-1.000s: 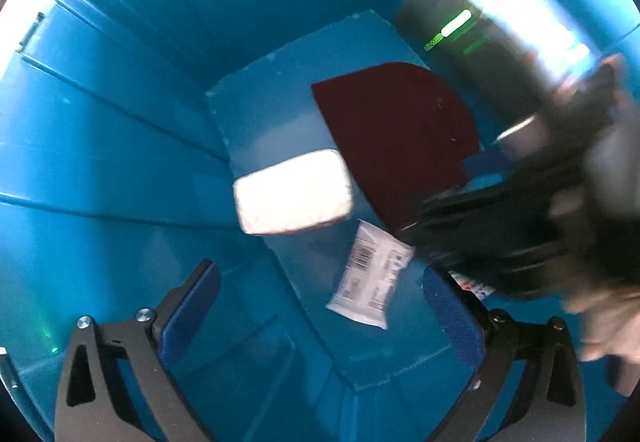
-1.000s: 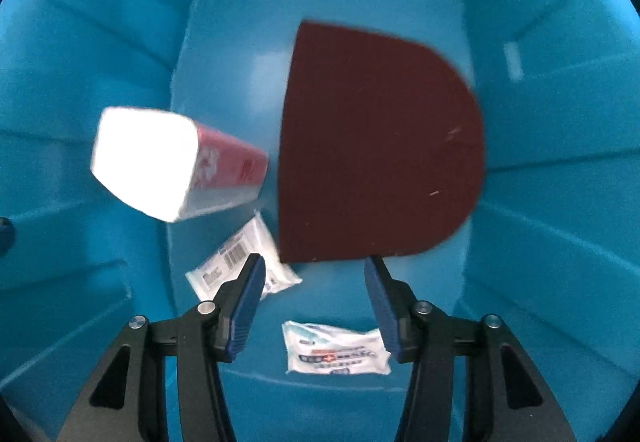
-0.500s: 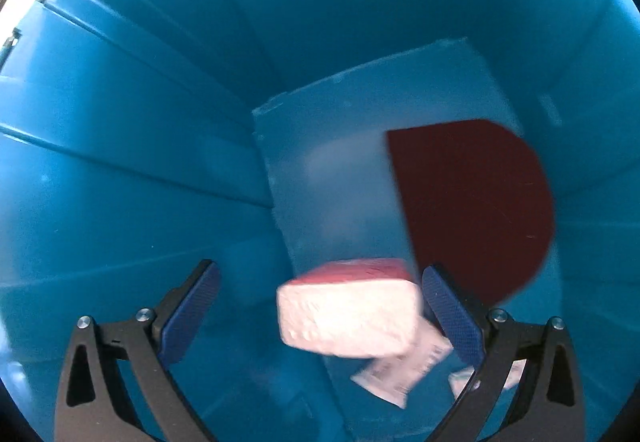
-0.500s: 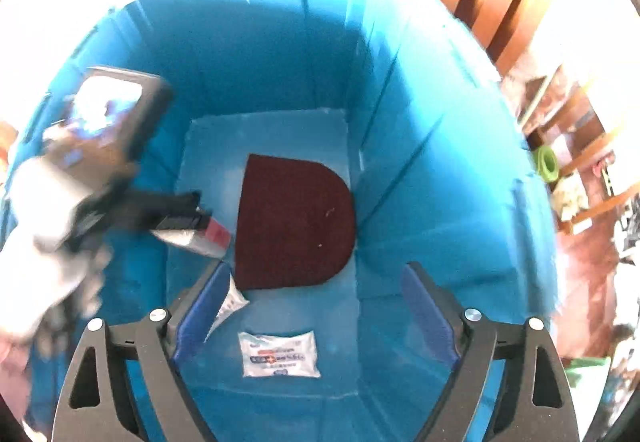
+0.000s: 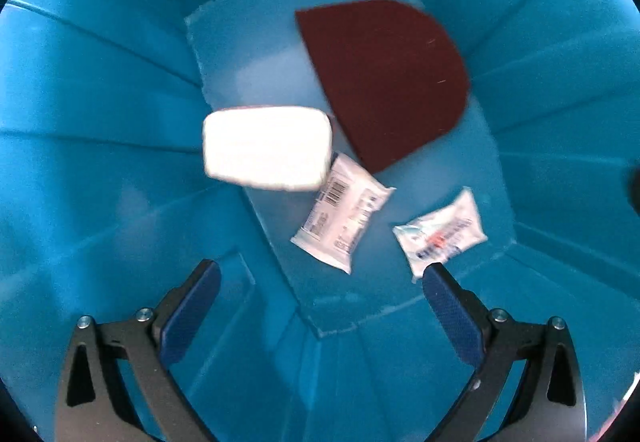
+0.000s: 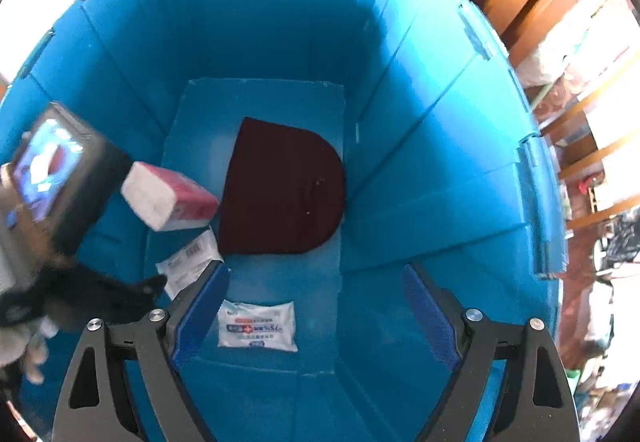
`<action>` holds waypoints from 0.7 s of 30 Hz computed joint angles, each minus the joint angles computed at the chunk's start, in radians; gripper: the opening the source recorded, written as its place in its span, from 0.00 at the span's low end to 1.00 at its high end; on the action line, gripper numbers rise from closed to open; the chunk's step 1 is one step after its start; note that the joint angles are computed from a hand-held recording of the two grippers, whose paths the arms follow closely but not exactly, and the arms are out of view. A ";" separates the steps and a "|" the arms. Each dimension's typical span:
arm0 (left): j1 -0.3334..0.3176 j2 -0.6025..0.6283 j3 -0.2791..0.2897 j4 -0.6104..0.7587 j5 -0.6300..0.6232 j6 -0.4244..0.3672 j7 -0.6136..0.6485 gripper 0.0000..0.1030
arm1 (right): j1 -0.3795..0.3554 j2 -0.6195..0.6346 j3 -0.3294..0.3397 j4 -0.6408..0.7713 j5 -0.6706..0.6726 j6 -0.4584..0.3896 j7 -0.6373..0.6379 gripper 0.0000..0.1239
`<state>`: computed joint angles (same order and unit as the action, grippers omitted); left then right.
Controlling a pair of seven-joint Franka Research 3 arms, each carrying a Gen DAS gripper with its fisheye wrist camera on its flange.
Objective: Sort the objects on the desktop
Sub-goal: 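Withdraw both grippers from the crate back toward the pile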
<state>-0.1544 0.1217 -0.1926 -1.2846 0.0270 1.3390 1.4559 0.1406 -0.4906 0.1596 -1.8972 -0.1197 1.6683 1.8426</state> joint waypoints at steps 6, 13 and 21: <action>0.024 -0.260 0.028 -0.164 -0.081 0.186 0.092 1.00 | -0.001 -0.094 0.018 -0.016 -0.006 0.032 0.016 0.73; 0.012 -0.609 0.095 -0.456 -0.035 0.567 0.157 1.00 | -0.010 -0.199 0.070 -0.030 0.012 0.144 0.060 0.82; 0.073 -0.846 0.165 -0.668 0.020 0.795 0.079 1.00 | -0.031 -0.259 0.196 -0.050 -0.016 0.340 0.200 0.83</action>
<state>-0.0815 -0.7241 -0.0281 -1.9529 0.0467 2.1337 1.5345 0.1100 -0.7499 0.3552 -1.9468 -0.1358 2.0082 2.0423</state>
